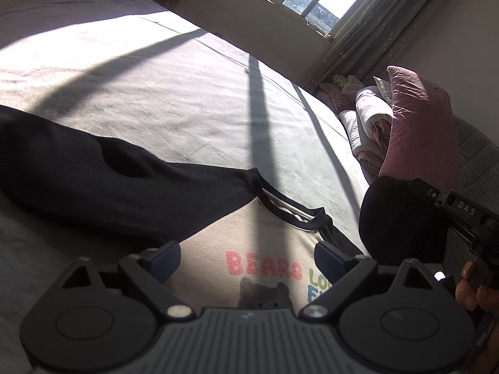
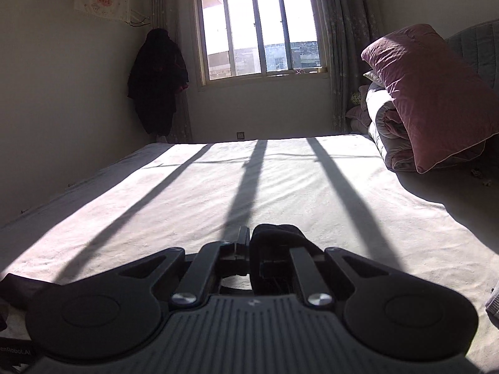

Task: Fold clothes
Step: 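Pull the sleeve cuff back across the shirt front with the right gripper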

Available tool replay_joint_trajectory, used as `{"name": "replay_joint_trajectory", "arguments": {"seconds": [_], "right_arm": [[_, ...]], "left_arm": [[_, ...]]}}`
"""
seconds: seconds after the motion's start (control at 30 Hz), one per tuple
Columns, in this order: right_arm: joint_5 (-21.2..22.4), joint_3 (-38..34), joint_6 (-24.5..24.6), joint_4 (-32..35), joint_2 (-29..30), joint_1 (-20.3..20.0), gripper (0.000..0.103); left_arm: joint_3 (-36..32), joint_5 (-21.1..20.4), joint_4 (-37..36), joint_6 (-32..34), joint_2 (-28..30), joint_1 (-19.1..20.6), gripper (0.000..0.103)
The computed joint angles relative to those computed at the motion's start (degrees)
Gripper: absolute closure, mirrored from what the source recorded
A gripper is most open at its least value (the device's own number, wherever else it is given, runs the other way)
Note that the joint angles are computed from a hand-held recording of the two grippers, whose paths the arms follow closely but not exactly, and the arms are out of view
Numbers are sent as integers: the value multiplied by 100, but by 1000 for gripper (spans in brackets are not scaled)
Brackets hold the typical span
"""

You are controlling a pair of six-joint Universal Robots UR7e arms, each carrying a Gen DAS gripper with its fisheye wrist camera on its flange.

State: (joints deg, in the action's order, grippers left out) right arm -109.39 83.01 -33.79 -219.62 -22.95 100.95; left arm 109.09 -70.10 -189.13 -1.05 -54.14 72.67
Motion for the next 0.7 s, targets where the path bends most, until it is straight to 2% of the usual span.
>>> {"name": "replay_joint_trajectory", "arguments": {"seconds": [0.43,0.57,0.67,0.7], "right_arm": [[-142,-272,198,835,772,-85,95],[-251,-275,410,1071,873,-155,95],[-119,-195,542,981,918,-236,95],[-42,-144,598,939,901,-254,92]], "left_arm": [[-34,-27,-49,-288,-54,99,11],[-50,8,-2,-300,-49,104,11],[-64,42,50,-307,-36,102,11],[-62,50,58,-307,-34,102,11]]}}
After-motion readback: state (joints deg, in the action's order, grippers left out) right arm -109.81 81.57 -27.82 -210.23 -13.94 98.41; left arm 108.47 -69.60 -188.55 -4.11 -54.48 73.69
